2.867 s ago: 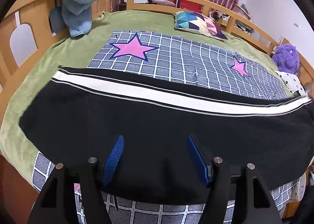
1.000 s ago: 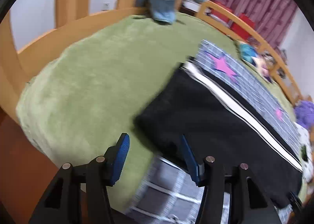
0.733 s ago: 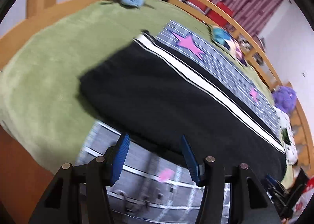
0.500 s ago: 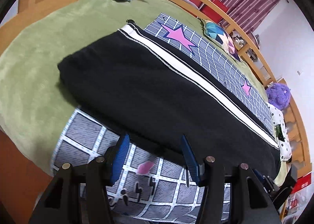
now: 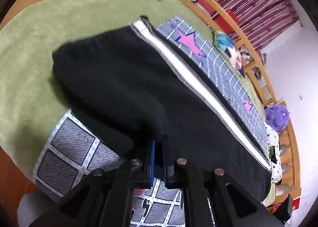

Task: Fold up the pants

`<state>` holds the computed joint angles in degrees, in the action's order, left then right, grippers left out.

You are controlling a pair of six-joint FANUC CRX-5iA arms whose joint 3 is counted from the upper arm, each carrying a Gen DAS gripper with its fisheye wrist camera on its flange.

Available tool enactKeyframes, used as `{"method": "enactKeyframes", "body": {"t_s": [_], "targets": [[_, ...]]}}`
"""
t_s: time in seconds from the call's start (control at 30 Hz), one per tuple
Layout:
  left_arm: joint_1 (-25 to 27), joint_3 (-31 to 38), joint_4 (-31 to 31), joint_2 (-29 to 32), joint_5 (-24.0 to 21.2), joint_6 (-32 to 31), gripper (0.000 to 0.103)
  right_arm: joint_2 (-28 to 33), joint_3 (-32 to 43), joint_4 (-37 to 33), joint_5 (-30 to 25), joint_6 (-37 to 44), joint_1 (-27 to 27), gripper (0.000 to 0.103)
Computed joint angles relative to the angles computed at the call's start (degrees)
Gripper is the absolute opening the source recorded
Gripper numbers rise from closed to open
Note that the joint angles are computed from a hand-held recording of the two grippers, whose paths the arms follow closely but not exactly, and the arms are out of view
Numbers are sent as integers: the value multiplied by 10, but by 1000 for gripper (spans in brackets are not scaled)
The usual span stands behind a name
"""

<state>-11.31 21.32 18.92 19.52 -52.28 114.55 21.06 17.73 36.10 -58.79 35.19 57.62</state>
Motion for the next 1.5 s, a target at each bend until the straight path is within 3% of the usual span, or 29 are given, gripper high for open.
{"method": "enactKeyframes", "body": {"t_s": [0.1,0.27,0.33,0.37,0.4,0.47,0.57,0.73,0.8,0.87,0.93,1.0,1.03,1.13,1.23,1.33,1.4,1.47,1.5], "targets": [[-3,-3,-14,-12,-4,-9,7,-12,-9,4,10,4,4,6],[-7,28,-37,15,-61,-5,14,9,21,-73,-23,60,-6,10],[-6,30,-35,12,-70,-16,18,5,16,-68,-19,73,-3,19],[-8,38,-49,9,-81,-17,28,2,23,-83,-20,96,-3,27],[-12,46,-66,5,-89,-16,37,-7,20,-90,-11,108,-4,28],[-18,50,-90,-7,-83,-29,38,-26,-1,-74,15,104,-1,29],[-17,51,-63,-8,-62,-66,38,-36,-9,-59,42,97,-5,30],[-48,130,-59,49,-72,-96,44,-8,17,-69,94,46,-26,31],[-71,163,-97,68,-84,-90,56,13,36,-83,103,23,-31,31],[-97,194,-149,86,-107,-92,57,46,81,-139,89,37,-38,31],[-116,218,-191,101,-152,-99,57,71,109,-143,58,36,-34,32],[-130,199,-221,89,-153,-107,57,66,92,-126,71,23,-29,32],[-130,177,-223,73,-140,-115,57,61,97,-157,76,43,-34,32],[-112,137,-189,43,-113,-120,57,49,101,-210,88,65,-47,32],[-106,142,-243,31,-92,-79,60,45,85,-176,115,32,-47,32],[-92,185,-300,47,-133,-29,62,68,121,-204,98,48,-49,33],[-71,176,-300,44,-138,-6,61,82,130,-183,81,45,-41,35],[-59,192,-311,55,-180,5,60,82,131,-180,75,62,-36,35],[-53,172,-306,42,-168,10,59,83,138,-195,69,76,-39,35]]}}
